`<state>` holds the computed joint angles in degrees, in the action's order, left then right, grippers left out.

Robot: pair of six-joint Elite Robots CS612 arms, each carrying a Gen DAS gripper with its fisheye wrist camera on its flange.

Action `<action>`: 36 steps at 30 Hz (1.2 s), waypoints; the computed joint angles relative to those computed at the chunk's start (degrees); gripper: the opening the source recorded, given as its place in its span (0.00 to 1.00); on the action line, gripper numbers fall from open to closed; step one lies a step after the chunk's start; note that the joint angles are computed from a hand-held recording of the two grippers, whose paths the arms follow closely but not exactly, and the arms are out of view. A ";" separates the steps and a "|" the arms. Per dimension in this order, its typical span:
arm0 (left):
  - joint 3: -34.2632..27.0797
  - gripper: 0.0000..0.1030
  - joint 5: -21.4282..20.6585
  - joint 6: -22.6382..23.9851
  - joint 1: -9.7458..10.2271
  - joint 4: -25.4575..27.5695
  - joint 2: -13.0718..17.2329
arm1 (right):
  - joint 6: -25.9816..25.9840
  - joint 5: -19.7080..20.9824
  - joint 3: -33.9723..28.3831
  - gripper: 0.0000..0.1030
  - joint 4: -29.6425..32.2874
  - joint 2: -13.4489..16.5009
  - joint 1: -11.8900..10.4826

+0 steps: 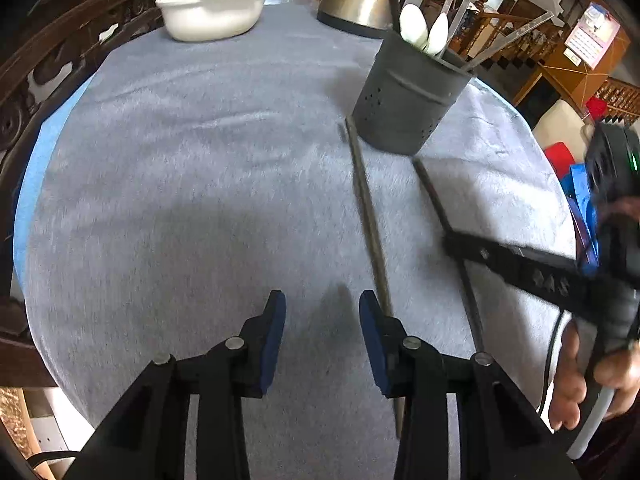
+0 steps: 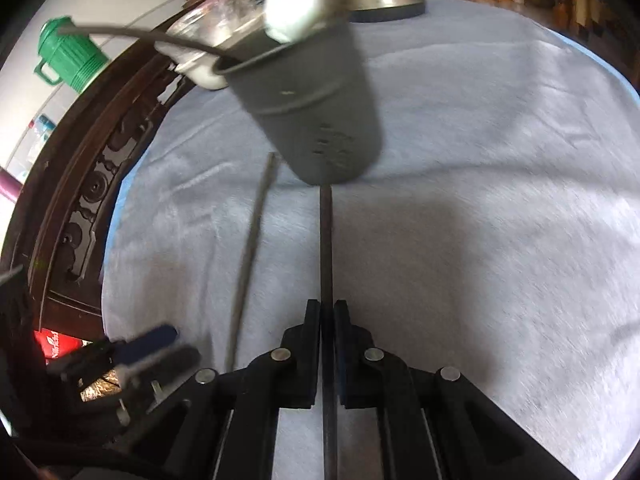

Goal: Organize utensils
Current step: 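Close the left tool on one dark chopstick while the right tool grasps the other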

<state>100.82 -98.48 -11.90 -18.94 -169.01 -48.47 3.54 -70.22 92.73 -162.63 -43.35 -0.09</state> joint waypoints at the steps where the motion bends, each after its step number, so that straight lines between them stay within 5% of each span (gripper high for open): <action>1: -0.50 0.38 -0.16 0.24 -0.06 0.17 0.11 | 0.66 0.16 0.74 0.06 -0.71 -0.32 -0.48; 8: -6.71 0.38 -2.78 0.20 -0.21 3.17 2.63 | 8.54 2.16 1.16 0.06 -4.53 0.13 -3.36; 15: -11.05 0.38 -2.03 0.97 -0.75 8.41 4.83 | 12.16 6.54 -0.42 0.09 -1.77 1.18 -4.81; 18: -11.80 0.22 -0.83 1.20 -1.21 9.59 5.32 | 13.30 8.22 -0.39 0.09 -1.60 1.18 -5.67; 20: -12.00 0.09 -1.08 1.65 -1.27 9.96 5.44 | 14.11 8.22 -0.67 0.09 -2.73 1.29 -5.80; 28: -10.56 0.07 -3.59 0.72 -0.93 9.05 5.12 | 13.73 4.87 -4.04 0.10 1.84 2.27 -4.83; 36: -10.89 0.08 -5.18 0.19 0.08 10.78 4.78 | 10.70 2.80 -3.45 0.09 -0.25 2.28 -3.82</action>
<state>89.93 -103.66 -11.71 -18.86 -158.23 -43.69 14.24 -67.42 89.29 -162.88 -41.07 -3.91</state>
